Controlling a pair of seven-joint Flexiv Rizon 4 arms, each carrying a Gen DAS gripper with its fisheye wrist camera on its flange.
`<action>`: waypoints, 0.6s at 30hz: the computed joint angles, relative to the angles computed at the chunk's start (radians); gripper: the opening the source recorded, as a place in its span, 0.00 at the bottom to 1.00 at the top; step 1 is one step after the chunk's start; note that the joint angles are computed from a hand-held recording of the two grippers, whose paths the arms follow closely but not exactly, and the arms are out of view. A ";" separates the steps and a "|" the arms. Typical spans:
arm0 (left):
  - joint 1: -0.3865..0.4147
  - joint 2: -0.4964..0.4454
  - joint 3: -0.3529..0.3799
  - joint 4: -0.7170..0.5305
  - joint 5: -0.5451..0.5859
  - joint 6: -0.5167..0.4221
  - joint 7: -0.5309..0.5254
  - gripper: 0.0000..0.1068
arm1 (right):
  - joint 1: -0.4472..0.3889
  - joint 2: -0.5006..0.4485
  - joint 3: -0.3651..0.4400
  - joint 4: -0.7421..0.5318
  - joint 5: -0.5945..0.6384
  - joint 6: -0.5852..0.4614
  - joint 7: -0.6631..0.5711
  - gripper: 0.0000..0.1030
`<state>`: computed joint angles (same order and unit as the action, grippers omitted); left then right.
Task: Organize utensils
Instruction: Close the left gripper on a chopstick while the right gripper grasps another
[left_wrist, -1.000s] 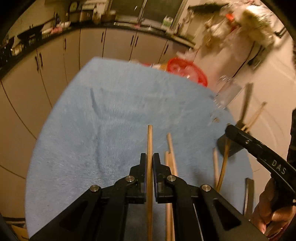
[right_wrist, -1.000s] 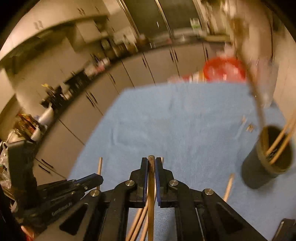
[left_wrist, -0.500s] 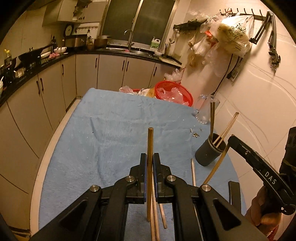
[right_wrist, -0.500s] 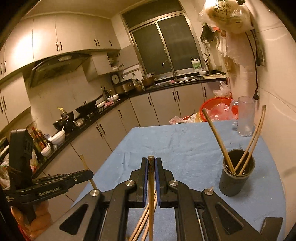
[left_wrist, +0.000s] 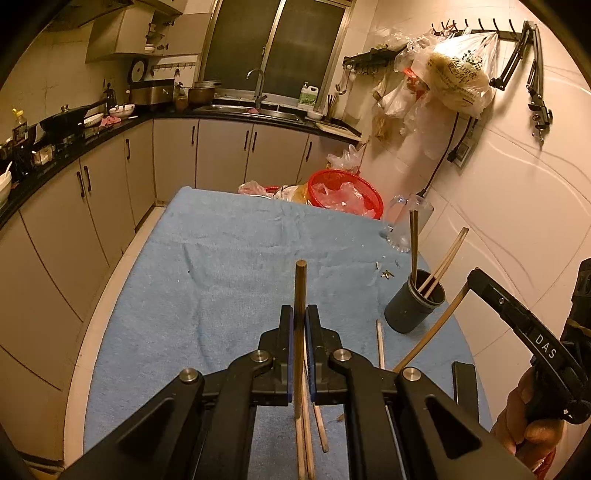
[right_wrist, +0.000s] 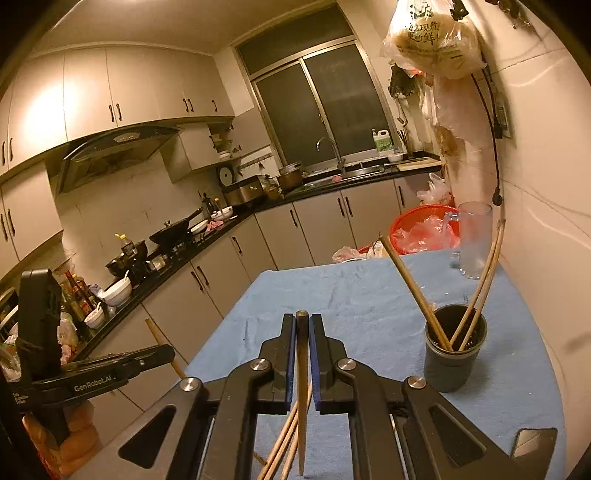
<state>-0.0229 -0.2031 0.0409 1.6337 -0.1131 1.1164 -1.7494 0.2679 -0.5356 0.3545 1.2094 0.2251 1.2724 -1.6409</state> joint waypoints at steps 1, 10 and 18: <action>-0.001 0.001 0.002 -0.001 0.004 -0.002 -0.004 0.06 | -0.002 0.000 0.002 -0.001 0.002 0.000 -0.003 0.07; -0.007 0.004 -0.004 -0.010 0.011 -0.002 -0.001 0.06 | -0.017 0.007 0.004 0.000 0.020 0.006 -0.003 0.07; -0.009 -0.001 -0.013 -0.027 -0.005 -0.009 0.024 0.06 | -0.029 0.009 -0.005 0.006 0.025 0.020 0.015 0.07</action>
<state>-0.0320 -0.2044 0.0275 1.6070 -0.1183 1.1072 -1.7256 0.2392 -0.5267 0.3490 1.2159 0.2501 1.2923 -1.6257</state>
